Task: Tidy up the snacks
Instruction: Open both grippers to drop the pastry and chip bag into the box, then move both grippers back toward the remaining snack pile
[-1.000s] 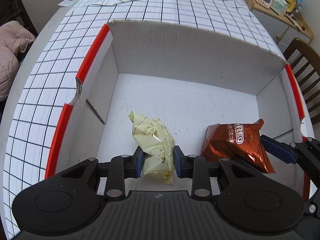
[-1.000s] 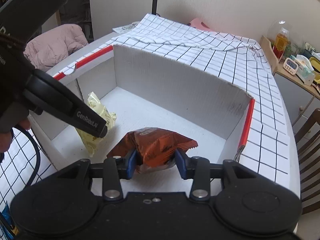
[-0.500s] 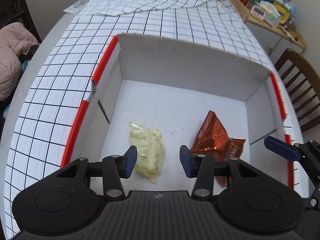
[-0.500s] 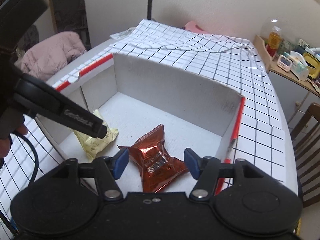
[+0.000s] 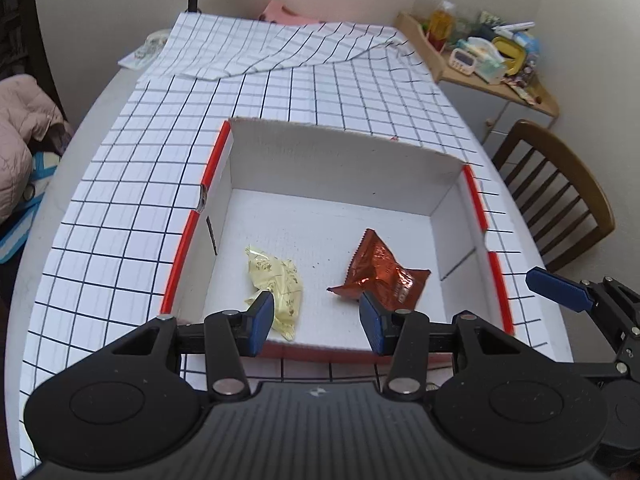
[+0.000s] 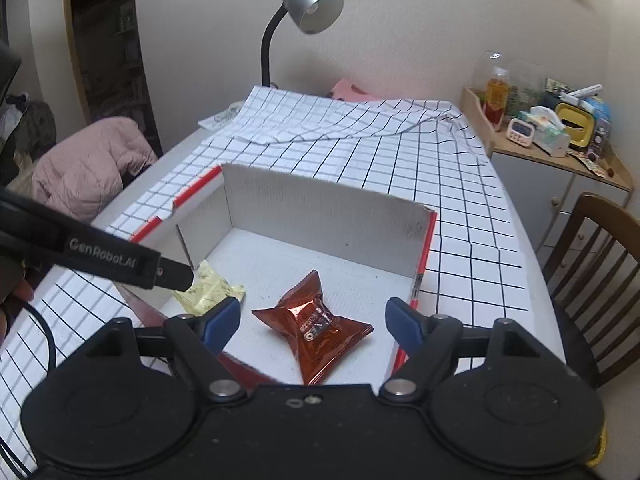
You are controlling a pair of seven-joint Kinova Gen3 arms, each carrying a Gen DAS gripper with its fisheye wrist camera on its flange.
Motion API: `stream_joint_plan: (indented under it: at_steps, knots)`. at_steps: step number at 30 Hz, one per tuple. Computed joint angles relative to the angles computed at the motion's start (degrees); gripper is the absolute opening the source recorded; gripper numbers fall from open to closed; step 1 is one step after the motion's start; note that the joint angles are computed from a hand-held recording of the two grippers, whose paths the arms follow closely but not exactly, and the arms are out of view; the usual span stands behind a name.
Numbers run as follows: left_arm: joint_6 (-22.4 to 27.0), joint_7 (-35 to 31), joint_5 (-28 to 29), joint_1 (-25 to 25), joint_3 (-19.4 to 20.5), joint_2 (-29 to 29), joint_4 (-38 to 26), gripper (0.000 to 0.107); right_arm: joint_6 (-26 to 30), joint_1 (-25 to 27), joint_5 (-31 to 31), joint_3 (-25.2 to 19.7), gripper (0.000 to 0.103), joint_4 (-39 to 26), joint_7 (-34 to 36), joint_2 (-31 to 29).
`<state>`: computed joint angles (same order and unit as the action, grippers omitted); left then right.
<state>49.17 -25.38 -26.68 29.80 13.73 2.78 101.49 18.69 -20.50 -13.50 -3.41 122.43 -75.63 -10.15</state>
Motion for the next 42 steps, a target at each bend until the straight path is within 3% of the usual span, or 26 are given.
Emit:
stream_joint_plan:
  at_steps: [6, 9, 18, 26, 42]
  knots:
    - [0.5, 1.0, -1.0, 0.0, 2.0, -4.4, 1.9, 0.047, 0.6, 2.1, 3.5, -3.9, 0.086, 1.5, -6.7, -5.1]
    - [0.9, 2.9, -2.2, -0.5, 3.9, -6.5, 2.9, 0.062, 1.2, 2.7, 5.2, -5.4, 0.089, 2.1, -9.8, -7.6]
    - [2.6, 4.2, -3.2, -2.2, 9.7, -11.9, 5.1, 0.062, 3.4, 3.6, 8.3, -8.9, 0.100, 3.8, -17.8, -14.4]
    - [4.2, 5.7, -4.0, -3.7, 15.4, -16.0, 7.6, 0.070, 5.9, 3.1, 8.6, -10.2, 0.102, 5.8, -21.7, -20.1]
    - [-0.9, 2.3, 6.9, -10.4, 21.1, -26.4, 16.4, 0.086, 10.6, 5.6, 7.9, -17.1, 0.102, 11.4, -30.8, -29.2]
